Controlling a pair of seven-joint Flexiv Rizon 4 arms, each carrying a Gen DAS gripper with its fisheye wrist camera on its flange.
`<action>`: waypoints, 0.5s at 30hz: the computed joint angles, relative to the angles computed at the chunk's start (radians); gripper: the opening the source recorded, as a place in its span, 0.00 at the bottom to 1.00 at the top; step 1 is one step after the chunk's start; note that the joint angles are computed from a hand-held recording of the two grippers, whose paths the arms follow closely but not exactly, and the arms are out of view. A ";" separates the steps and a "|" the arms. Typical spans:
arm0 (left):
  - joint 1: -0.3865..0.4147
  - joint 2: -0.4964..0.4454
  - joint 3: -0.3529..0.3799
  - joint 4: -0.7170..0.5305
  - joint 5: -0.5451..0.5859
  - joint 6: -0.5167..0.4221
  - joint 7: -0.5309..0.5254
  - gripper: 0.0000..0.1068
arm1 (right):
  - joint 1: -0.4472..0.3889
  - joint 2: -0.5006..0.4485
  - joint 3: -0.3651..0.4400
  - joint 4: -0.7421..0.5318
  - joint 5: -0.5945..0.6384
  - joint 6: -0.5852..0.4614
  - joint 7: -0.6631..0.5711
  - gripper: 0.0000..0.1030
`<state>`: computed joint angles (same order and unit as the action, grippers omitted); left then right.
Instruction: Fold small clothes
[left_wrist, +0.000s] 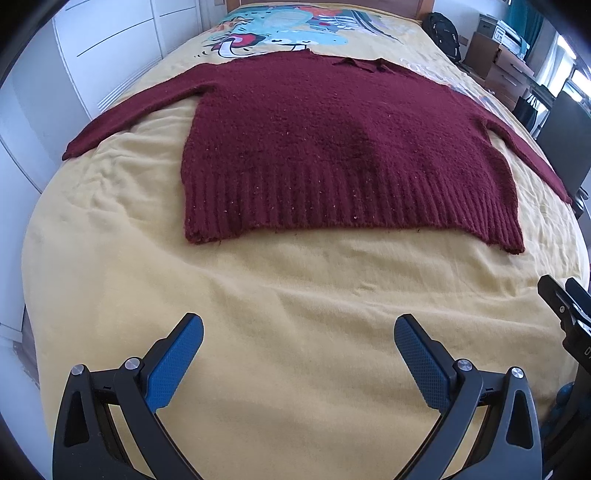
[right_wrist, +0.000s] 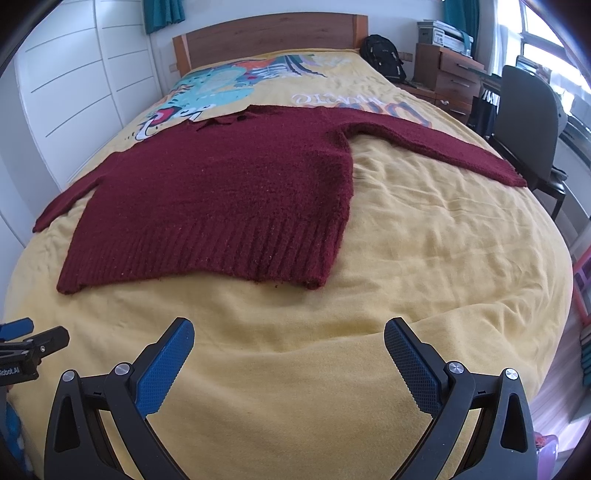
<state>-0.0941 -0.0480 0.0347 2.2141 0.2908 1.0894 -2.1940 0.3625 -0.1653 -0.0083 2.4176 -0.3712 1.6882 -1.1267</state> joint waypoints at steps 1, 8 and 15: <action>0.001 -0.001 0.000 -0.002 -0.001 -0.002 0.002 0.95 | -0.018 -0.003 0.022 -0.006 0.010 -0.004 -0.008 1.00; -0.001 -0.009 -0.001 -0.019 0.005 -0.024 -0.003 0.95 | -0.105 -0.017 0.136 -0.037 0.078 -0.024 -0.070 1.00; -0.001 -0.017 0.001 -0.026 -0.010 -0.037 0.008 0.95 | -0.098 -0.015 0.140 -0.046 0.094 -0.039 -0.088 1.00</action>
